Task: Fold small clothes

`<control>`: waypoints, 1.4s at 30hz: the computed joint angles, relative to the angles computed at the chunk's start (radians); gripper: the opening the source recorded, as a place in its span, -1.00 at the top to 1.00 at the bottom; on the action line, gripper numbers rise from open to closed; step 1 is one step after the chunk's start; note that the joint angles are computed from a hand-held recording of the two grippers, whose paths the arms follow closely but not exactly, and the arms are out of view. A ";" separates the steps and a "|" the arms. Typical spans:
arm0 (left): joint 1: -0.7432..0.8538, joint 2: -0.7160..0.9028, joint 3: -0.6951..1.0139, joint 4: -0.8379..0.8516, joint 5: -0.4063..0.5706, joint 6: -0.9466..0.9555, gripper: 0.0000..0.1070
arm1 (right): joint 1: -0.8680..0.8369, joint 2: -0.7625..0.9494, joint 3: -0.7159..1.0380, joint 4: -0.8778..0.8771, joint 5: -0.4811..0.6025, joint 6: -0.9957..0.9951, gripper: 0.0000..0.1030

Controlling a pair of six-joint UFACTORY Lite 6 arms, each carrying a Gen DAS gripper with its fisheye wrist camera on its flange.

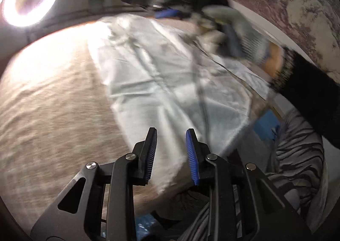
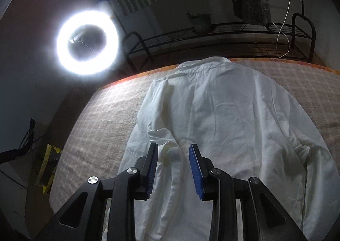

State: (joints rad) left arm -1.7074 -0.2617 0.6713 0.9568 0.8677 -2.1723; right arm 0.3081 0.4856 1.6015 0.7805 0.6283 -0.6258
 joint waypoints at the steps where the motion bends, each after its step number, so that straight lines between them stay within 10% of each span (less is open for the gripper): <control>1: -0.019 -0.032 -0.025 -0.007 0.041 -0.025 0.48 | -0.006 -0.044 -0.042 0.027 0.009 -0.034 0.39; 17: 0.166 -0.088 0.205 -0.024 0.369 0.403 0.48 | -0.150 -0.637 -0.564 0.147 0.120 -0.253 0.36; 30: 0.391 0.308 0.548 -0.053 0.019 0.502 0.48 | -0.618 -0.556 -0.519 0.137 0.331 -0.440 0.18; 42: 0.449 0.644 0.752 -0.157 -0.275 0.521 0.48 | -0.922 -0.164 -0.284 -0.008 0.278 -0.449 0.12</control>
